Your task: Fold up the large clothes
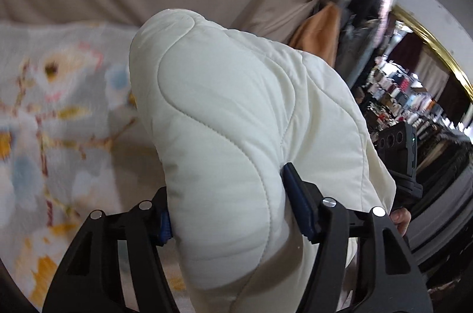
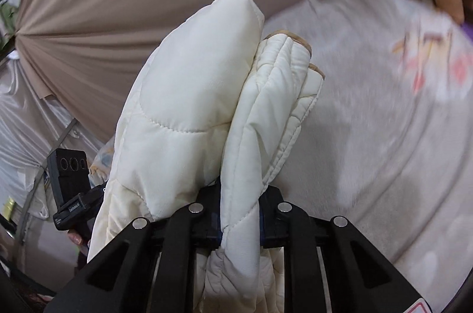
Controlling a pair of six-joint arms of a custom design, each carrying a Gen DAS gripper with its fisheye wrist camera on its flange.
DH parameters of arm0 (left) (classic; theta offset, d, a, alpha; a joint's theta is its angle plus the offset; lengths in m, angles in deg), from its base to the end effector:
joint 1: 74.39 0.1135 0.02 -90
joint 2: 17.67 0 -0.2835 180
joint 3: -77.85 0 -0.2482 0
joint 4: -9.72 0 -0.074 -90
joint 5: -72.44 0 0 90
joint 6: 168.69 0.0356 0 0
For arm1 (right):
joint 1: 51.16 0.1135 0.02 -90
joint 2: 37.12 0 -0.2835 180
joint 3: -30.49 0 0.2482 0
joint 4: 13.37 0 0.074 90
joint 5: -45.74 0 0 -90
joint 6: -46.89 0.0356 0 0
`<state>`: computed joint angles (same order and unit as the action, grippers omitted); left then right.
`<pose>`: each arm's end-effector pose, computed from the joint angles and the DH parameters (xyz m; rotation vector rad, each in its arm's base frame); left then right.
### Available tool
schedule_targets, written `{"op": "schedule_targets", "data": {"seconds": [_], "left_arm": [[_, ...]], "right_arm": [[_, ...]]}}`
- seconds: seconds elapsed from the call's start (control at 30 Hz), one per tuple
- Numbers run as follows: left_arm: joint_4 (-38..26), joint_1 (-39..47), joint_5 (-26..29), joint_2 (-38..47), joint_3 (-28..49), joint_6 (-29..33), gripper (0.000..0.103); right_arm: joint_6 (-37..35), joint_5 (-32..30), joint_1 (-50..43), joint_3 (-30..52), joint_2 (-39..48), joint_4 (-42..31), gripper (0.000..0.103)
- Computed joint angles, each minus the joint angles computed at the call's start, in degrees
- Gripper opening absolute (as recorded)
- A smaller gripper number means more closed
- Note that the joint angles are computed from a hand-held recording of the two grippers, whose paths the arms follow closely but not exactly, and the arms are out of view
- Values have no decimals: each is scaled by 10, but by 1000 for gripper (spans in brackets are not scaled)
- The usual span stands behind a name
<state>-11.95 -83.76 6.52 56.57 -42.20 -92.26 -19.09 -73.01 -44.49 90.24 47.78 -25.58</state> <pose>0.2638 -0.0582 0.2625 0.1589 2.2129 -0.6847 0.2991 0.0522 0.2266 0.0572 2.2606 0.8481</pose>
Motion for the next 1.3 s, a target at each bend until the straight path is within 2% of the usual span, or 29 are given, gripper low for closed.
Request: {"op": "schedule_targets", "data": {"seconds": [0.17, 0.27, 0.33, 0.47, 0.57, 0.67, 0.73, 0.77, 0.87, 0.93, 0.97, 1.0, 1.07, 1.13, 1.2, 1.3], "left_arm": [[-51, -5, 0, -141, 42, 30, 62], [-73, 11, 6, -210, 73, 47, 62], [-87, 47, 32, -250, 92, 60, 63], [-96, 159, 111, -286, 122, 73, 66], [-99, 256, 166, -271, 141, 90, 67], [-93, 315, 179, -225, 143, 111, 70], [-77, 332, 159, -165, 137, 126, 73], [-70, 344, 153, -130, 138, 136, 76], [-3, 338, 77, 22, 115, 136, 85], [-2, 332, -5, 147, 126, 147, 81], [10, 334, -35, 183, 118, 149, 70], [21, 343, -35, 202, 108, 155, 68], [55, 369, -8, 190, 67, 145, 69], [55, 379, -1, 143, 42, 142, 69], [53, 340, -57, 79, 19, 138, 69], [62, 260, -154, 14, -15, 154, 71]], "right_arm": [[-17, 91, 48, 47, -153, -77, 17], [-25, 165, 115, 102, -198, -100, 17], [-39, 209, 160, 128, -209, -95, 17], [-64, 302, 271, 212, -173, -86, 18], [-66, 307, 297, 267, -105, -63, 19], [-43, 288, 300, 335, -3, -46, 21], [-14, 266, 295, 391, 87, -43, 23], [7, 254, 290, 421, 143, -37, 27], [40, 242, 283, 535, 320, -64, 34], [70, 244, 272, 633, 449, -139, 34], [91, 247, 267, 644, 486, -149, 30], [116, 238, 258, 625, 499, -136, 27], [162, 215, 239, 506, 473, -28, 23], [154, 232, 235, 417, 421, 31, 19], [133, 245, 248, 390, 383, 43, 18], [87, 256, 291, 420, 365, 25, 18]]}}
